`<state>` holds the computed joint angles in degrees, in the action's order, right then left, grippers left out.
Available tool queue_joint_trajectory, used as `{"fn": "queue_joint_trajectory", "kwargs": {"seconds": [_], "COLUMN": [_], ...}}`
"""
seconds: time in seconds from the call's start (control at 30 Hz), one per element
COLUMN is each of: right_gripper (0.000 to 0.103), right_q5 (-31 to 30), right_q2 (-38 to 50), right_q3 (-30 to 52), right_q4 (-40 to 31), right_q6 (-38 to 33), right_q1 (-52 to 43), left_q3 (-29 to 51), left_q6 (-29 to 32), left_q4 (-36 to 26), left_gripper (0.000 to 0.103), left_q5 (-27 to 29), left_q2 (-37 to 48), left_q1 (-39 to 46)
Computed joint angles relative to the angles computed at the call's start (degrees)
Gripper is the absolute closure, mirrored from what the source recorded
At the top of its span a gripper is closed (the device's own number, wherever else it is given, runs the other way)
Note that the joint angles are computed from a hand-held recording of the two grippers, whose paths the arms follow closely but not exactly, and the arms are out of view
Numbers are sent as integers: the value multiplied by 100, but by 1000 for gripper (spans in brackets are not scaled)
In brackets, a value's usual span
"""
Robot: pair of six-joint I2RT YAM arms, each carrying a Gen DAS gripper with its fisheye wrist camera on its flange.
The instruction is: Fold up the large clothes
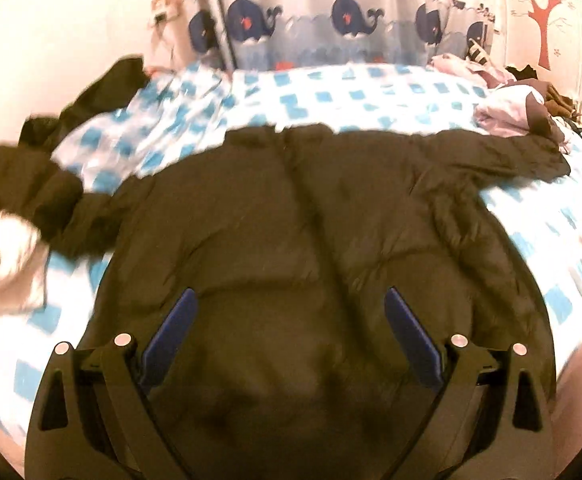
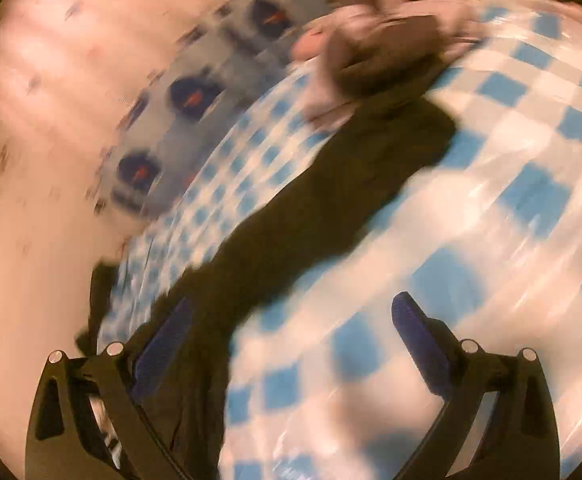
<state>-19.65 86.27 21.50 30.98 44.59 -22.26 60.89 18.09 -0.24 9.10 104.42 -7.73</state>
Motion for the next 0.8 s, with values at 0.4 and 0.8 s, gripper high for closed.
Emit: {"fn": "queue_joint_trajectory", "kwargs": {"seconds": [0.4, 0.8], "right_gripper": [7, 7], "right_q5": [-1682, -926], "right_q2": [3875, 4528], "right_q3": [3219, 4683], "right_q4": [262, -1011], "right_q6": [424, -574], "right_q1": [-2046, -1903], "left_q3": [1635, 2155], "left_q6": [-781, -1026], "left_q4": [-368, -443], "left_gripper": [12, 12], "left_q5": [-463, -558], "left_q2": [1252, 1759], "left_q1": [-914, -1152]}}
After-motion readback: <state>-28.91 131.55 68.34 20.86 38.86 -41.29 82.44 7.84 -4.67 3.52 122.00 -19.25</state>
